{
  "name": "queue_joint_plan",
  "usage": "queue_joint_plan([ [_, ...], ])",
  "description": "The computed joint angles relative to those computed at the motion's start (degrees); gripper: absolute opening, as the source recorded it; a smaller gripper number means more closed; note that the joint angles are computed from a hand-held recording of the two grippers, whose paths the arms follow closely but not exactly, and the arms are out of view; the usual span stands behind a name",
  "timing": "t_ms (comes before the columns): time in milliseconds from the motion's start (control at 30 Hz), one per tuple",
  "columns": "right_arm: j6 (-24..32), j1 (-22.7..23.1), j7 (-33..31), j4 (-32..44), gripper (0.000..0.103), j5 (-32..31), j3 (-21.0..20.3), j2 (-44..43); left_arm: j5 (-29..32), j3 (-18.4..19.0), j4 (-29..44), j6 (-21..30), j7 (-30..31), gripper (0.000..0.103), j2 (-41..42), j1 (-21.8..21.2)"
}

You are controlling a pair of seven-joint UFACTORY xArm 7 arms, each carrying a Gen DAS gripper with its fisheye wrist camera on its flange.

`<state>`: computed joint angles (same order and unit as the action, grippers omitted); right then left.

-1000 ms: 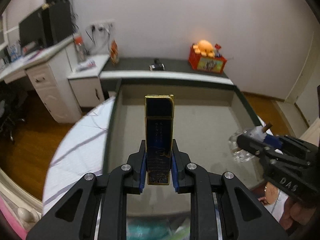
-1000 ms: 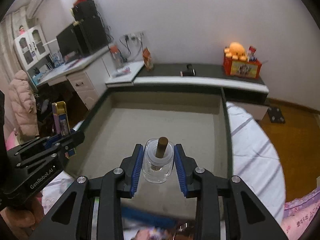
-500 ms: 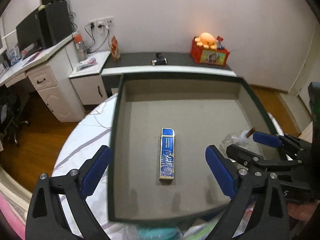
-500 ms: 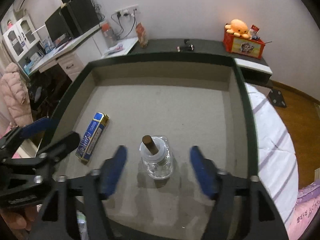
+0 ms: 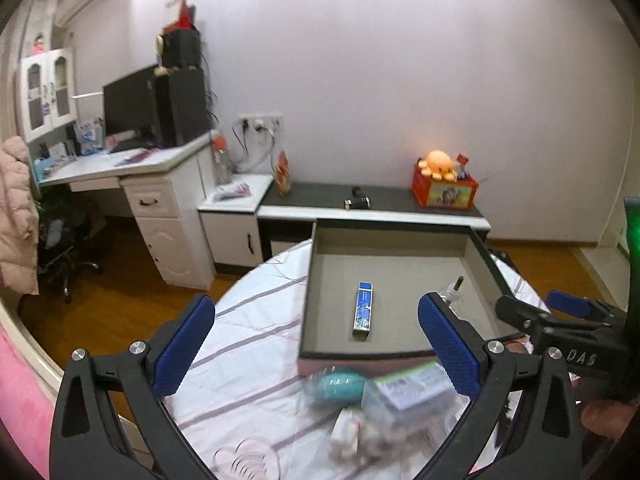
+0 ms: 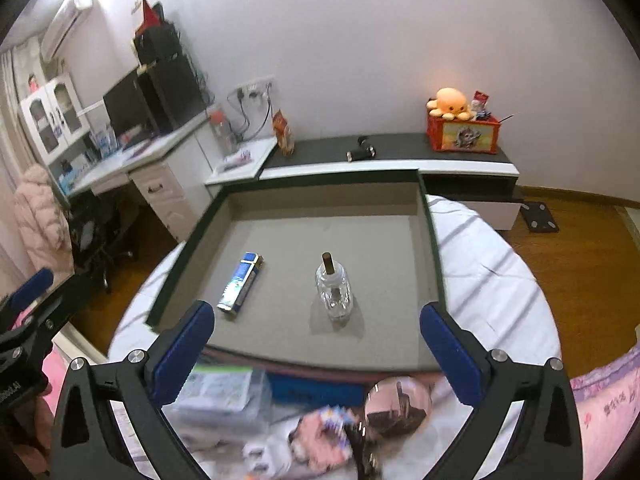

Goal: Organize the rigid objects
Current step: 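Withdraw both tools back from the tray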

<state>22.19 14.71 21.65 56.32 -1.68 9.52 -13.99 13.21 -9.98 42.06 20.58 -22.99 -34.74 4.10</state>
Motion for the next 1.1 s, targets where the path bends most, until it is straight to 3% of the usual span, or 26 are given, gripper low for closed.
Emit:
queue_joint_plan([
  [367,1.11,-0.01,4.09,-14.38,0.103,0.44,2.44,-22.68,-1.71,-1.38,-12.87,4.75,-2.06,0.103,-23.26,-0.27],
  [567,4.30,-0.54,7.34,-20.21,0.103,0.01,4.97,-35.16,-3.72,-1.36,-17.35,9.91,-3.12,0.103,-33.33,-2.26],
  [833,8.36,1.07,8.16,-23.70,0.103,-0.69,6.58,-41.01,-5.12,-2.68,-19.78,16.97,-3.73,0.103,-40.76,-5.46],
  [1100,8.61,1.84,8.24,-24.60,0.103,-0.65,6.81,-42.91,-5.15,-3.72,-19.39,19.48,-4.08,0.103,-42.60,-6.59],
])
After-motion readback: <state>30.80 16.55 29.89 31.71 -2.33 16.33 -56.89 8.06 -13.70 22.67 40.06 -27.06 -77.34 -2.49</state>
